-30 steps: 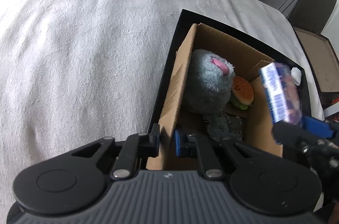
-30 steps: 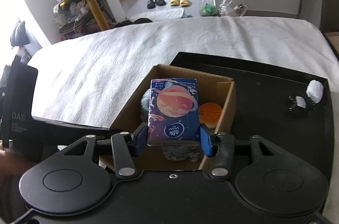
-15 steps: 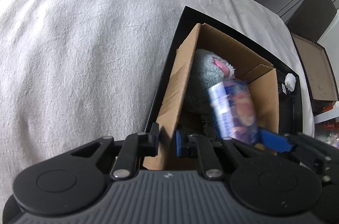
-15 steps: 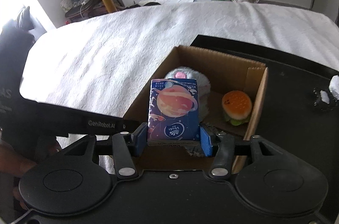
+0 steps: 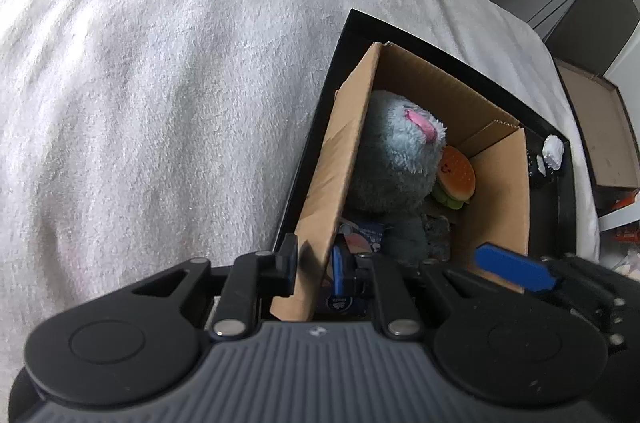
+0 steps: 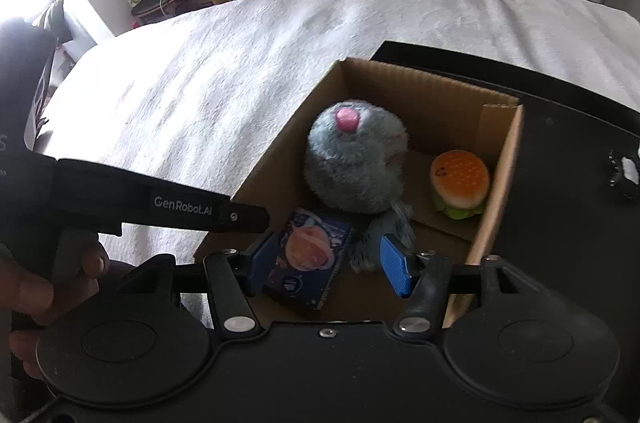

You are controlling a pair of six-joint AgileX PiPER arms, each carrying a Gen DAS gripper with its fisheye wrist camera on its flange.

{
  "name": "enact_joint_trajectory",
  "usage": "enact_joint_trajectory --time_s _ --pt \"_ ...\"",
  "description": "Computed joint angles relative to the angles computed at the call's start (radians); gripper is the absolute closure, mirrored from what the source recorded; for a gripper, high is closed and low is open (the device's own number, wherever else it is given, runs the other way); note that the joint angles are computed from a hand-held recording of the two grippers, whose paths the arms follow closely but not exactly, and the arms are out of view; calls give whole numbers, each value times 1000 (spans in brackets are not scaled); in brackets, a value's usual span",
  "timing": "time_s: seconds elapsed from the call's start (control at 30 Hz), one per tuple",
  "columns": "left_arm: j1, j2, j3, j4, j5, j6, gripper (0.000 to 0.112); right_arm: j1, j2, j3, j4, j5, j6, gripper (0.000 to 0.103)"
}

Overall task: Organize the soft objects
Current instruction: 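Carry the tissue pack into the box and open the right gripper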

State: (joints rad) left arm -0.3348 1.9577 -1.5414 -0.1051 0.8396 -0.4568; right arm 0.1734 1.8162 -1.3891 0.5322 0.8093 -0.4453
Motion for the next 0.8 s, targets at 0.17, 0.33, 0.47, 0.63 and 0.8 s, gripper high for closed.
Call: enact_joint_trajectory --time_s 0.17,0.33,0.47,0.63,0.8 --pt "-20 9 -26 55 30 -41 96 -33 -24 3 6 9 -18 46" --pt "-38 24 -61 99 70 -79 92 -78 -43 12 14 4 -39 46" --pt "-58 33 -83 128 91 -104 79 -116 -44 14 29 -2 -71 46" --pt "-87 50 -116 188 122 -148 62 -150 -41 21 46 -17 -99 46" --pt "-111 73 -157 240 162 -186 50 -189 -30 19 61 -29 -128 46"
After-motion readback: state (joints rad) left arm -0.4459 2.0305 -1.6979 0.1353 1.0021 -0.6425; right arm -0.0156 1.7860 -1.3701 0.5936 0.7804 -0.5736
